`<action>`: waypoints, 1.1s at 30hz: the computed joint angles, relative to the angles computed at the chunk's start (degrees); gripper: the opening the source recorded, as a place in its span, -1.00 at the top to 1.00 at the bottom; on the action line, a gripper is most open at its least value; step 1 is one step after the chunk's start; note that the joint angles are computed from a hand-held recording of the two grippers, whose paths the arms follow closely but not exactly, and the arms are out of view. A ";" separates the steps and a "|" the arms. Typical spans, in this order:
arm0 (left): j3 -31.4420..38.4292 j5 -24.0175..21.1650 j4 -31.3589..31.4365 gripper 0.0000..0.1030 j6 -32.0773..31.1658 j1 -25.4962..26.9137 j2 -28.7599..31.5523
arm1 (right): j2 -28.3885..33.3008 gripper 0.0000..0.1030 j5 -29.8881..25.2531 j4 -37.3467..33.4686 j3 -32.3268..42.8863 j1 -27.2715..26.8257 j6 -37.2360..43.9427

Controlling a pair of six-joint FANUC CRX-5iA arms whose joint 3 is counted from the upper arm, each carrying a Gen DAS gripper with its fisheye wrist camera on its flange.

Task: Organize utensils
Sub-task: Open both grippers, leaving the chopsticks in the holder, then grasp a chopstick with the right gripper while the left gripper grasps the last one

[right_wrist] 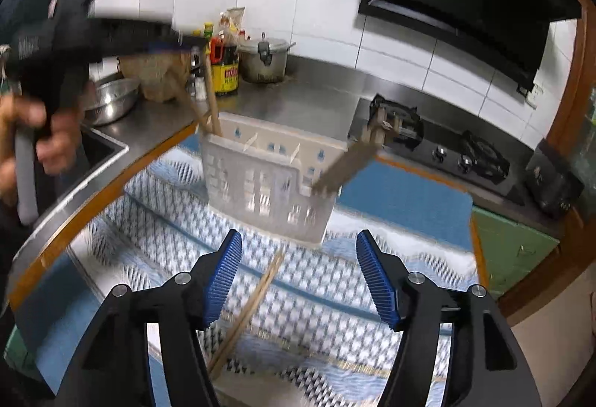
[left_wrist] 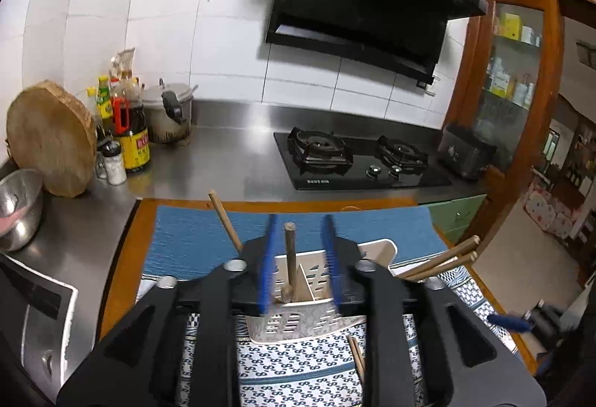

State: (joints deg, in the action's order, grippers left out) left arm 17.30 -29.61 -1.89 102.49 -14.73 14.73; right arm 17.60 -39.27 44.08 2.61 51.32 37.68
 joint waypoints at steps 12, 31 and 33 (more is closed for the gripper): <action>-14.82 2.38 -17.85 -0.78 18.88 -5.30 -11.66 | -1.75 -0.37 2.83 -0.62 -12.88 2.51 -17.81; -24.86 11.07 -16.33 -0.90 25.73 -2.99 -7.45 | 4.04 -0.42 1.20 -3.70 -8.65 3.07 -19.95; -24.47 10.82 -18.06 -0.90 27.76 -3.21 -7.18 | 4.45 -0.42 1.02 -3.72 -8.41 3.06 -19.89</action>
State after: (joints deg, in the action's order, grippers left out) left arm -7.18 -18.79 -19.95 130.25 -17.94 7.55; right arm 22.05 -38.25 40.36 -5.80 54.38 17.79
